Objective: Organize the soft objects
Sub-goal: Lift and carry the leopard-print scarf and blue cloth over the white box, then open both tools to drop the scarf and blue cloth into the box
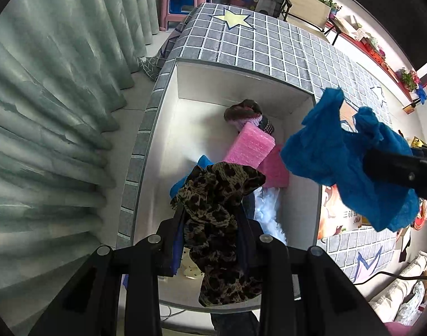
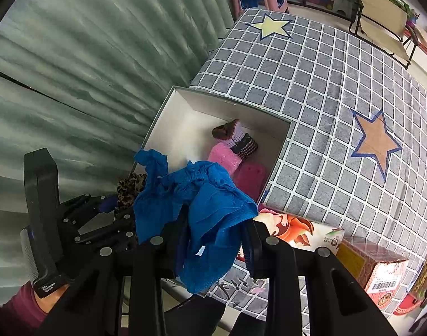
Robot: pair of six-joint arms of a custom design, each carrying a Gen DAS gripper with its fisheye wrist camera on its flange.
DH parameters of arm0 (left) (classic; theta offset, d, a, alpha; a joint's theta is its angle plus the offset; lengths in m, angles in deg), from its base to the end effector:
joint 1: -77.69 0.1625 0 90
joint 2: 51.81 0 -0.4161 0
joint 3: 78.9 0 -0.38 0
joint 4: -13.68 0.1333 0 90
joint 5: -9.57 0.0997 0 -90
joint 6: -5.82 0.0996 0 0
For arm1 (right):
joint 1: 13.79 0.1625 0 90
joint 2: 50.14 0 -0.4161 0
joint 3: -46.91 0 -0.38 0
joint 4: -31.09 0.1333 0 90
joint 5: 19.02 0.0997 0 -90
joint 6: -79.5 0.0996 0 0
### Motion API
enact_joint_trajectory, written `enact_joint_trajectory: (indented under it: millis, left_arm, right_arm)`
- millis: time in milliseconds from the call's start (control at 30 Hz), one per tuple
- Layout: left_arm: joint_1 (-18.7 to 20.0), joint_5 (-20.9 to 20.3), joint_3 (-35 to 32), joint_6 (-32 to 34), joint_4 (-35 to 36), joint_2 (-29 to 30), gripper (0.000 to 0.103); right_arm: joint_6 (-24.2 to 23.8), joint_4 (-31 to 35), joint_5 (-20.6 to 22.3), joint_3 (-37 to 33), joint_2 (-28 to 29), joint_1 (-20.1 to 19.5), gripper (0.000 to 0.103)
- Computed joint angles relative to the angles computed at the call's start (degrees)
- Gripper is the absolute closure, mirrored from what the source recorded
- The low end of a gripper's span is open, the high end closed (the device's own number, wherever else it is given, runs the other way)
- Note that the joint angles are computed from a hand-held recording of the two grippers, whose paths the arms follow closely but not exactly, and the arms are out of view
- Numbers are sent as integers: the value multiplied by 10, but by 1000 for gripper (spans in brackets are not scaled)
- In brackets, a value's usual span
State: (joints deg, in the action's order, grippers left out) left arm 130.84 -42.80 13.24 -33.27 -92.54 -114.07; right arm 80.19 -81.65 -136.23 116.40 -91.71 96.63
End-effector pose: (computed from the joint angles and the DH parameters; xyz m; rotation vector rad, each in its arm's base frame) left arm -0.2054 -0.5977 0.2413 0.0525 2.4697 -0.2843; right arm 0.3399 -0.6614 0.1634 0.4842 -2.6143 -0.0004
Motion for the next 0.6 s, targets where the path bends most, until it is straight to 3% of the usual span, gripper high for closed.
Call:
enact_joint_trajectory:
  millis: [500, 567, 600]
  left_arm:
    - [18, 15, -36, 19, -10, 33, 66]
    - [12, 33, -27, 23, -21, 30, 55]
    - [7, 50, -25, 19, -18, 29, 50]
  right_arm:
    - [-1, 19, -15, -62, 54, -5, 69]
    - [0, 24, -14, -68, 58, -7, 65]
    - [1, 27, -12, -70, 59, -7, 51]
